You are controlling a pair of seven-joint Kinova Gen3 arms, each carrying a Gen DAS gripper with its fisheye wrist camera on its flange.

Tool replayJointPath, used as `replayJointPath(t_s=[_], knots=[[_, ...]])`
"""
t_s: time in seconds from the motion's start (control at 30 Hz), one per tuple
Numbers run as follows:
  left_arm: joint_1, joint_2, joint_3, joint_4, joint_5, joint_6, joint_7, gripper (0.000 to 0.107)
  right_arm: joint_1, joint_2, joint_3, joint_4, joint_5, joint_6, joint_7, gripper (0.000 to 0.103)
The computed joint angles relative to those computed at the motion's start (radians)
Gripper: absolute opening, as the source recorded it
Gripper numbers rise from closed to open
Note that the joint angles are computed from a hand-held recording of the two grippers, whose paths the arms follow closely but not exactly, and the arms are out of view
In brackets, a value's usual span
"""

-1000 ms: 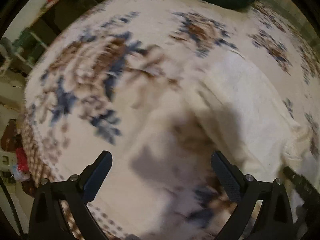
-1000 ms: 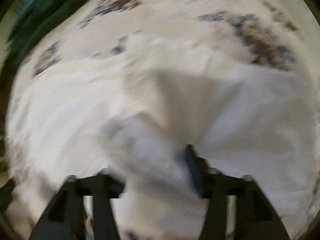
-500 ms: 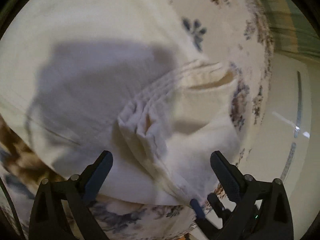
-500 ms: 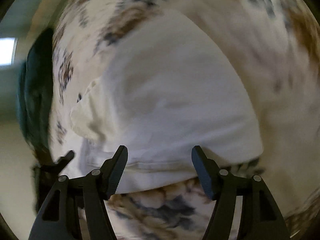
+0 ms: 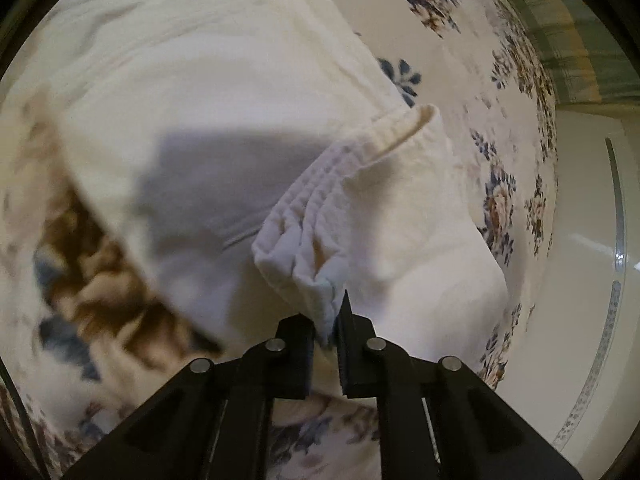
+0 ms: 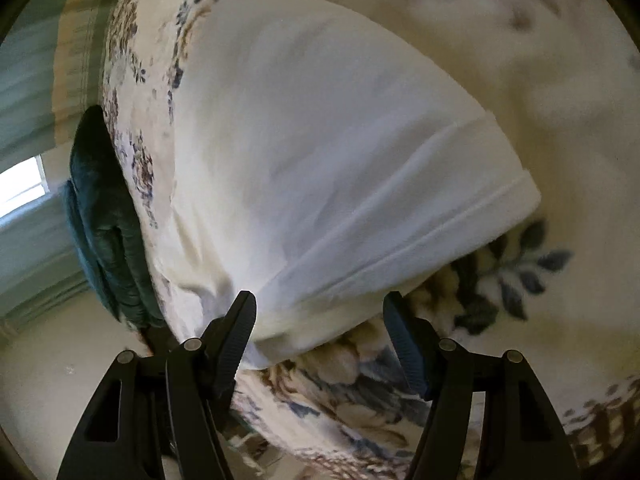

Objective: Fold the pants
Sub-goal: 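Grasp the pants cuff with the left tool while the right tool presses the pants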

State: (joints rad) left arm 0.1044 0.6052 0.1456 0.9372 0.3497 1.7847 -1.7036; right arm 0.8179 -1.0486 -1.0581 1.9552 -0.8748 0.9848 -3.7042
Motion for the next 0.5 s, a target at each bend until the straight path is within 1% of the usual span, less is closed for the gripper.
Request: replayJointPath(t_s=[0.07,0.13,0.17,0.2,0.23,0.27,0.3,0.33,0.37,0.4,0.43,0.47,0.5], knots=[[-0.012,-0.002,-0.010,0.022,-0.010,-0.008,-0.005,0.007,0.007,-0.041,0.000,0.023,-0.017,-0.032,-0.017,0.069],[-0.005,0.004,-0.018,0.049,-0.019,-0.035,0.009,0.007,0.018,-0.054,-0.007,0.035,-0.029,-0.048,-0.012,0.069],[-0.007,0.004,-0.018,0.054,-0.020,-0.037,0.014,0.007,0.026,-0.066,-0.015,0.046,-0.041,-0.059,-0.016,0.068],[-0.008,0.001,-0.018,0.063,-0.022,-0.045,0.013,0.007,0.038,-0.076,-0.018,0.048,-0.047,-0.053,-0.020,0.065],[-0.006,-0.005,-0.014,0.070,-0.029,-0.058,-0.002,0.007,0.049,-0.073,-0.025,0.038,-0.037,-0.032,-0.035,0.037],[-0.009,-0.014,-0.011,0.074,-0.032,-0.059,-0.018,0.007,0.060,-0.061,-0.026,0.023,-0.029,0.004,-0.039,0.014],[-0.006,-0.020,-0.007,0.079,-0.042,-0.066,-0.042,0.008,0.066,-0.051,-0.022,0.013,-0.032,0.025,-0.027,0.014],[0.007,-0.021,-0.002,0.075,-0.068,-0.068,-0.076,0.012,0.066,-0.023,-0.029,0.006,-0.032,0.030,0.002,0.013],[0.011,-0.016,-0.005,0.062,-0.080,-0.054,-0.093,0.012,0.064,0.024,-0.049,-0.003,-0.021,0.026,0.042,0.013],[0.011,-0.002,-0.005,0.038,-0.083,-0.024,-0.095,0.017,0.066,0.070,-0.072,-0.017,-0.002,0.029,0.083,0.015],[0.019,0.012,-0.011,0.005,-0.086,0.011,-0.081,0.026,0.070,0.116,-0.094,-0.033,0.019,0.035,0.124,0.021],[0.012,0.014,-0.007,-0.026,-0.101,0.043,-0.082,0.029,0.067,0.162,-0.107,-0.042,0.037,0.035,0.164,0.032],[0.012,0.010,-0.012,-0.043,-0.111,0.058,-0.099,0.033,0.049,0.209,-0.108,-0.037,0.042,0.021,0.205,0.037]])
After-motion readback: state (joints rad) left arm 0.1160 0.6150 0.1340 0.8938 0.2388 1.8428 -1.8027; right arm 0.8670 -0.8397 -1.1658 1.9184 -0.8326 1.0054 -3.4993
